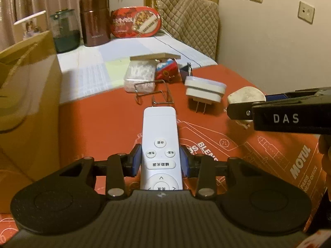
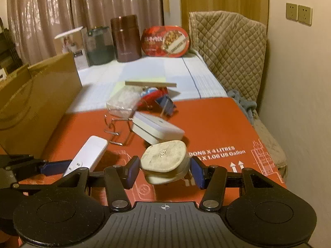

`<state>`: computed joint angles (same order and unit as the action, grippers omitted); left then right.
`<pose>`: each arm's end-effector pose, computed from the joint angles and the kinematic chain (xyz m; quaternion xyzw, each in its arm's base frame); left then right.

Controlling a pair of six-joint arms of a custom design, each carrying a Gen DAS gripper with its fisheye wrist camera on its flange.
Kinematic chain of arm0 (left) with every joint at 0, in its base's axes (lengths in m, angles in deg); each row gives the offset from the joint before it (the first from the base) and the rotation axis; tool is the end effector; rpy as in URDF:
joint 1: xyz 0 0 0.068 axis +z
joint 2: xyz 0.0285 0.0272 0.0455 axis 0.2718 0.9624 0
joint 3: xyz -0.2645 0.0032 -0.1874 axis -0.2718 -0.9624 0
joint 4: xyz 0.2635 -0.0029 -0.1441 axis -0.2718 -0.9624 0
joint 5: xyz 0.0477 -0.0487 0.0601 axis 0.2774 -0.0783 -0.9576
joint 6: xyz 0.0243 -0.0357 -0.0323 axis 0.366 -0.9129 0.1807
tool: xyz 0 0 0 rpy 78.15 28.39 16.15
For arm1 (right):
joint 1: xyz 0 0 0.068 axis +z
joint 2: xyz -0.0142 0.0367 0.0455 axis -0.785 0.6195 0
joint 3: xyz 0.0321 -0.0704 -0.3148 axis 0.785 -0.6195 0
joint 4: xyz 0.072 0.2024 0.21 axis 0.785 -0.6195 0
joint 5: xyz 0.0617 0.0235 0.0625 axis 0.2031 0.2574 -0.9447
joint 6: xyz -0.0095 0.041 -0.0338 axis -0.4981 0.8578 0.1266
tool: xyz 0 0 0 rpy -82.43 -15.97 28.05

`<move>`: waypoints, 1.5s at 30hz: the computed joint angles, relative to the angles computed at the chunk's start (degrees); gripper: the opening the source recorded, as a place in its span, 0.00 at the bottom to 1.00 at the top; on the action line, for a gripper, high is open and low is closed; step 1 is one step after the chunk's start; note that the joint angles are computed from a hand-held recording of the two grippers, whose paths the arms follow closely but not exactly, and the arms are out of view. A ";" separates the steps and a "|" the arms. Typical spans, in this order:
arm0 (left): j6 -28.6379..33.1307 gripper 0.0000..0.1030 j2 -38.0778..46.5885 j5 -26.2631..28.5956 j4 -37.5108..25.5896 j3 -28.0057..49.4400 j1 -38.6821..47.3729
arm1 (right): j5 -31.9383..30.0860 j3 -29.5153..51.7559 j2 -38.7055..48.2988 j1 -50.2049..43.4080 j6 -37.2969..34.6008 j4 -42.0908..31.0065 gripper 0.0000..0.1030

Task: Organize rigid objects
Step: 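Carry the remote and the beige plug over the cardboard box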

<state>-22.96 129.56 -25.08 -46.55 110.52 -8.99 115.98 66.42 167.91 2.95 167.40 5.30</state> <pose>0.2672 -0.1404 0.1308 0.4553 0.7942 -0.2108 0.3428 0.1234 0.1279 0.0924 0.2366 0.8750 -0.0665 0.4170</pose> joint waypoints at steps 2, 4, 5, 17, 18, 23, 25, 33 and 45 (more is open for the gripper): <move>-0.09 0.32 -1.46 0.51 -0.70 -0.16 1.01 | 1.08 0.72 -0.76 0.64 0.25 -1.20 0.49; -0.23 0.32 -3.22 0.98 -1.51 -0.26 2.05 | 2.03 1.16 -1.91 0.96 0.55 -1.94 0.49; -0.34 0.32 -4.14 1.33 -2.06 -0.21 2.62 | 2.52 1.46 -2.52 1.02 0.62 -2.31 0.49; -0.37 0.32 -15.32 6.11 -10.36 2.93 9.20 | 7.98 7.19 -6.72 2.10 -7.23 -2.97 0.49; -0.77 0.32 -15.83 7.01 -11.57 3.89 10.16 | 8.09 7.60 -6.76 2.10 -8.57 -2.25 0.49; -1.89 0.32 -16.50 9.77 -16.43 9.08 14.63 | 6.28 8.78 -6.35 1.39 -16.67 5.45 0.49; -1.78 0.32 -16.29 10.76 -18.26 11.50 16.62 | 5.19 9.60 -6.14 1.02 -19.83 8.24 0.49; 0.79 0.32 -10.19 12.27 -24.02 23.84 24.98 | -2.59 15.64 -2.91 -3.00 -34.40 17.77 0.49; 4.58 0.32 1.39 8.70 -26.05 33.19 29.29 | -17.07 28.42 9.22 -9.94 -42.62 21.55 0.49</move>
<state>-18.38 130.95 -16.38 -72.60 143.71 20.30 98.91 94.84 177.13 -7.00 124.79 26.85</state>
